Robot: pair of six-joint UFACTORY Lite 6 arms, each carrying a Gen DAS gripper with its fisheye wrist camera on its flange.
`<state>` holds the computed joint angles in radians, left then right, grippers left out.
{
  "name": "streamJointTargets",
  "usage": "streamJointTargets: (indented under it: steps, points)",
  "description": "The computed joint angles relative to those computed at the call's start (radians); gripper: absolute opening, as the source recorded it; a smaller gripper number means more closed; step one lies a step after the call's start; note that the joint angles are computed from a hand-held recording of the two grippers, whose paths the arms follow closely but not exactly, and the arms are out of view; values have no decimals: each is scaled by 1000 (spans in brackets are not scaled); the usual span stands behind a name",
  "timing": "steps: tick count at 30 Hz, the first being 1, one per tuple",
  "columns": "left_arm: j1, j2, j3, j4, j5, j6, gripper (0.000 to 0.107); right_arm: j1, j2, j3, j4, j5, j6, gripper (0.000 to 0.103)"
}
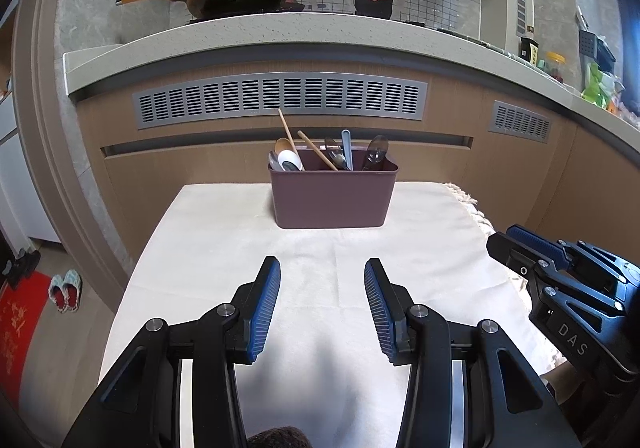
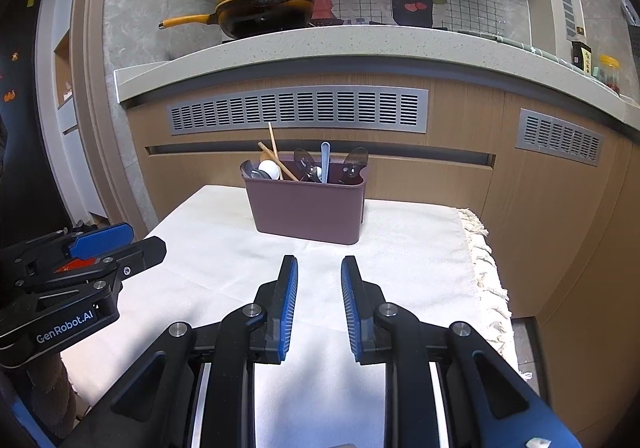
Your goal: Organize utensils
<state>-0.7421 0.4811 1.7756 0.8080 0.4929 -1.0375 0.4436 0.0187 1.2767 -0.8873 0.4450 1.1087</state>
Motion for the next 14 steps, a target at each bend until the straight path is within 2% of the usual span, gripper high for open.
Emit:
streamJointTargets:
  steps: [14]
  points:
    - [-2,-5,-13,19,-6,-22,45,-1,4,0,-13,17,34,23]
